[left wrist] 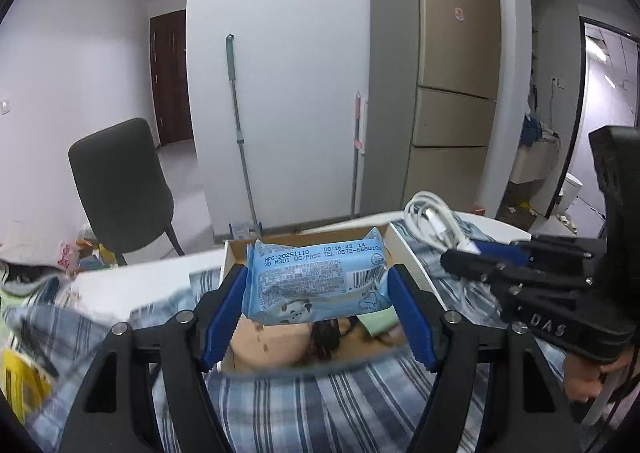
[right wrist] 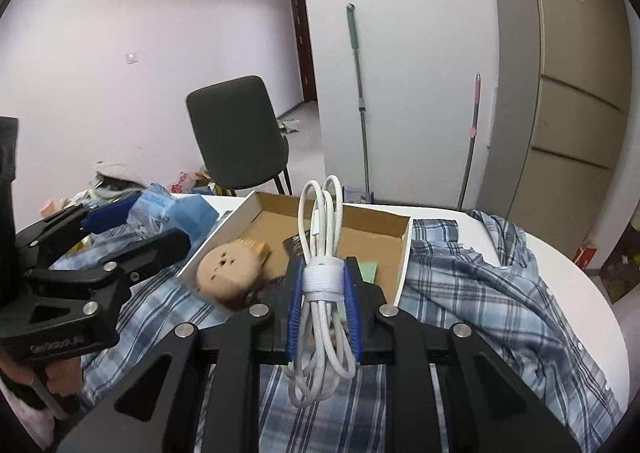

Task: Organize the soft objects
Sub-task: 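Lower the snack packet and white cable into the box and open both grippers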

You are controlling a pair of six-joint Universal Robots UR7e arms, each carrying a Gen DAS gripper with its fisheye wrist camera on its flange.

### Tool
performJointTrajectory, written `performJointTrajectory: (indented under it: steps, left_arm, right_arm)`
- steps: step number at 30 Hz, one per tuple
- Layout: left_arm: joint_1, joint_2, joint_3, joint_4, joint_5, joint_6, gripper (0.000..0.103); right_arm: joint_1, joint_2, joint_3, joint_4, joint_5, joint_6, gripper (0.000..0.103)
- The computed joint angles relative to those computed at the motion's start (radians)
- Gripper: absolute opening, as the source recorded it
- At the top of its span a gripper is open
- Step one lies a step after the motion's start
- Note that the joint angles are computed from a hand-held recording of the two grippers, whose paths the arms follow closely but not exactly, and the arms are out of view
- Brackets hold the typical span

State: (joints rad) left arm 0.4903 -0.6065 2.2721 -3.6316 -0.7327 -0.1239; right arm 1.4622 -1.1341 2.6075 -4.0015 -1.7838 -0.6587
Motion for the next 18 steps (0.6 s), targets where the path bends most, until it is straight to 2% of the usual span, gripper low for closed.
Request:
performJointTrajectory:
  steps: [7,13,15,16,17,18]
  left_arm:
    - [0.101,0.049,-0.109,0.028,-0.040,0.054,0.073]
    - [0.141,0.079,-0.132,0.022,-0.046,0.065,0.073]
    - [0.152,0.086,-0.141,0.018,-0.053,0.073,0.073]
    - [0.154,0.087,-0.142,0.018,-0.056,0.073,0.073]
    - [0.152,0.090,-0.139,0.014,-0.055,0.071,0.073]
    - [0.153,0.092,-0.141,0.012,-0.057,0.077,0.073]
  right_arm:
    - [-0.023,0.092,-0.136,0.122,-0.056,0.050,0.019]
    - [-0.047,0.128,-0.197,0.257,-0.087,0.073,0.022]
    - [-0.044,0.139,-0.200,0.246,-0.105,0.069,0.034]
    - [-0.045,0.145,-0.194,0.213,-0.105,0.062,0.049]
    - [-0.046,0.148,-0.186,0.183,-0.100,0.058,0.055]
    - [-0.048,0.146,-0.180,0.170,-0.091,0.056,0.055]
